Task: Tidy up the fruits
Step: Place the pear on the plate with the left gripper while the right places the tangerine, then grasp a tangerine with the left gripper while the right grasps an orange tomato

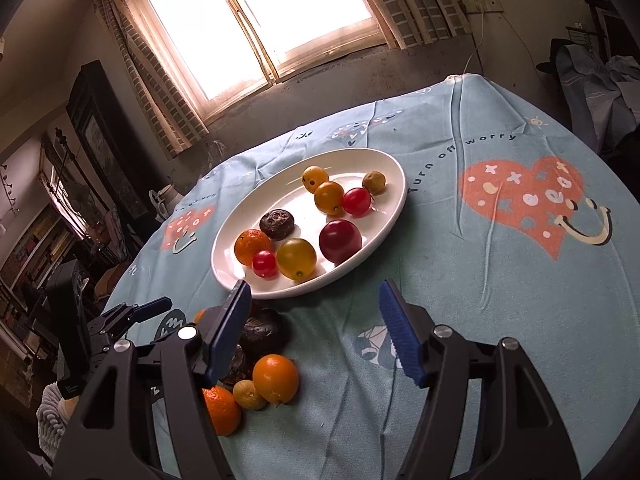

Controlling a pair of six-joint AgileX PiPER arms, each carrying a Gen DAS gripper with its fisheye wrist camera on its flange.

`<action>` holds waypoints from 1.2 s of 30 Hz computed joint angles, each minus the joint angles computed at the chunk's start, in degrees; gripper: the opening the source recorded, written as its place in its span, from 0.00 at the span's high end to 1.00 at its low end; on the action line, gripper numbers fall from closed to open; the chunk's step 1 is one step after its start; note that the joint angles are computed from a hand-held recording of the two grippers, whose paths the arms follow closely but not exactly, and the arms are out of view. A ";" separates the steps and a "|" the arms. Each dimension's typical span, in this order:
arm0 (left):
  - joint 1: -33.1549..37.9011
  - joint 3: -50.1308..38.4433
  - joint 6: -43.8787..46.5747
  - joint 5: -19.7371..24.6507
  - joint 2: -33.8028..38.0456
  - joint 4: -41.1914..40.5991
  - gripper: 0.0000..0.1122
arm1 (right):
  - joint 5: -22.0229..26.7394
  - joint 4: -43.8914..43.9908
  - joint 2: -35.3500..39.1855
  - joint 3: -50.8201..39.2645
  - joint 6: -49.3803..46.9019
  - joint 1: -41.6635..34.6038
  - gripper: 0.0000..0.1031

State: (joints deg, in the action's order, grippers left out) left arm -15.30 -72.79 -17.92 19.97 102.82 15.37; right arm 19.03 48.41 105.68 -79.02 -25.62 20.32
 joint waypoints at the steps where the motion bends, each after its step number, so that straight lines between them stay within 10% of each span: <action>1: 0.42 0.94 -0.32 -0.54 -0.70 0.22 0.27 | 0.09 0.50 -0.02 0.04 -0.41 -0.10 0.35; 16: 0.69 -3.56 23.96 5.04 4.05 -22.00 0.66 | 2.11 -3.74 1.33 -1.64 1.54 1.04 0.35; 36: 1.15 -0.56 26.13 4.45 2.20 -24.74 0.66 | 12.65 -8.35 8.15 -6.71 0.66 4.25 0.66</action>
